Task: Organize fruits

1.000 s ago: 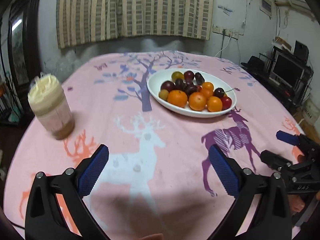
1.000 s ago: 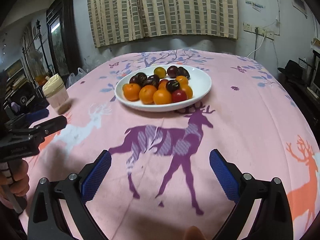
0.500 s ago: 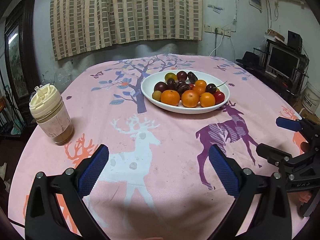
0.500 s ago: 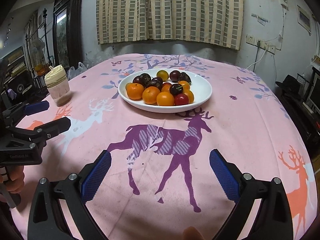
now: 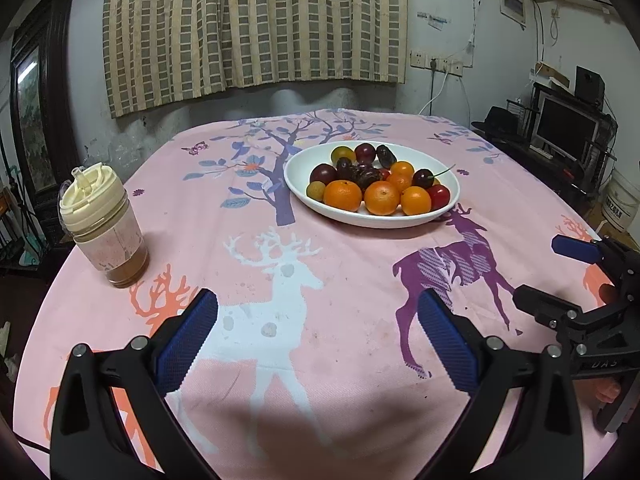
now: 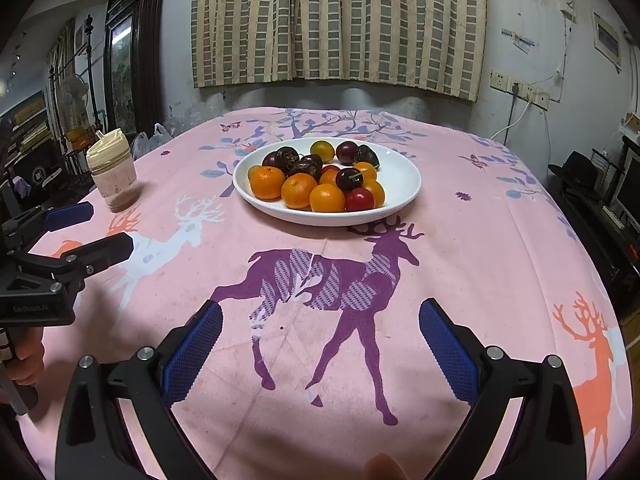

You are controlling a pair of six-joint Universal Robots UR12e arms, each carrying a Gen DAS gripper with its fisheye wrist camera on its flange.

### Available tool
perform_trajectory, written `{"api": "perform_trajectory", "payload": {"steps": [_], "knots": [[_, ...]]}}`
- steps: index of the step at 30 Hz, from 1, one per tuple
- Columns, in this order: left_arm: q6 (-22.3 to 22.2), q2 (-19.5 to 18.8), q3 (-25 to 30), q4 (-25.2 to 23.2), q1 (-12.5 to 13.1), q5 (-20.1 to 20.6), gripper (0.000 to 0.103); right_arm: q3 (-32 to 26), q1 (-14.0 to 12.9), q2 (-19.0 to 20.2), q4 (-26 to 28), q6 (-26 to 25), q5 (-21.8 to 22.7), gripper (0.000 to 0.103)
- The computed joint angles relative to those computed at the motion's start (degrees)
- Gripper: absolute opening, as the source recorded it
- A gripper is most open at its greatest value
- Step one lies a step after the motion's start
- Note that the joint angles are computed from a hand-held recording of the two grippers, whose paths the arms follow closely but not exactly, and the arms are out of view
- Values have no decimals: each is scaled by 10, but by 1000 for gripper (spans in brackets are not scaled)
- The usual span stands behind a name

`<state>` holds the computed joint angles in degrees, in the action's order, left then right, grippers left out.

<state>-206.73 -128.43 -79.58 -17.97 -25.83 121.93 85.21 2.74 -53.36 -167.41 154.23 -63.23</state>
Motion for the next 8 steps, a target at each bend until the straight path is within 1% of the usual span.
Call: {"api": "perform_trajectory", "payload": {"steps": [8], "knots": [[-3,1,-2,3,0,5,98,-2,0,1,1,1,-5,99]]}}
